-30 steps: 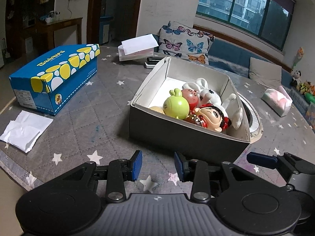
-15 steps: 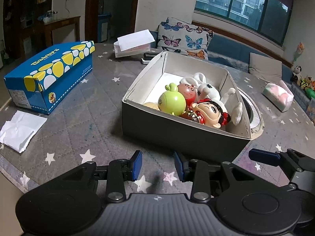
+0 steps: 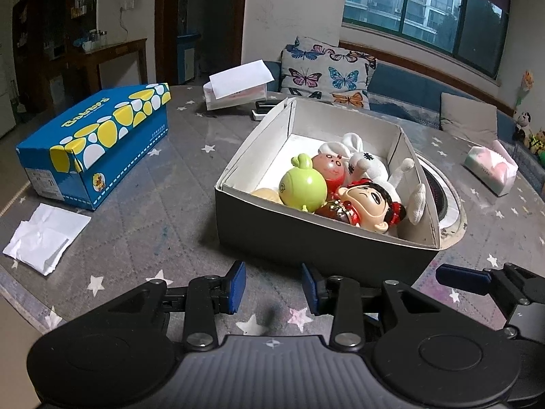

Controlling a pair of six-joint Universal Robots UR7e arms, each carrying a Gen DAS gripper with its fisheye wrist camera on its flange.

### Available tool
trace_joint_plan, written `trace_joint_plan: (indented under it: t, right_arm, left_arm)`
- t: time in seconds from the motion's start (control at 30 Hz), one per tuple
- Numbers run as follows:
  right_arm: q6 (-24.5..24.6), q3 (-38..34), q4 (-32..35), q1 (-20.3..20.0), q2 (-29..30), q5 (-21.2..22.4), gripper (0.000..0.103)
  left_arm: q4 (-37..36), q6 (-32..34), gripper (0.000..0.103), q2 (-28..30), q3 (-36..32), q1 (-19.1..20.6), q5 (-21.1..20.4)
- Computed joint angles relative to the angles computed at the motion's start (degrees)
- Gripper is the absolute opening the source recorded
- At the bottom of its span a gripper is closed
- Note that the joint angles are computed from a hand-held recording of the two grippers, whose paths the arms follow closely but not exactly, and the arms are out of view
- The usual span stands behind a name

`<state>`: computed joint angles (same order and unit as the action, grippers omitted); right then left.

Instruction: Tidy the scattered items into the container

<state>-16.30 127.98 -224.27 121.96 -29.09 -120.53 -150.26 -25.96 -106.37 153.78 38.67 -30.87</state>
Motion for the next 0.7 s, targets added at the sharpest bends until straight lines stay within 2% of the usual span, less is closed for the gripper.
trace_joint_plan:
  t: [0.1,0.33,0.7]
  right_arm:
    - [0.24,0.12,0.2,-0.23,-0.17,0.2,0.103]
    - [0.39,0.64,0.42,-1.04,-0.88,1.28,0.103]
    - [0.61,1.13,2.1,-2.47,-2.05,3.02,0.103]
  left_arm:
    - [0.88,-0.81,0.039,0.87,-0.13,-0.5,1.37]
    - [1.56,-1.85,0.039,2.45,-0.97,-0.41,1.17]
    - [4.07,-4.27,0.039,5.13,-2.27,-0.57,3.07]
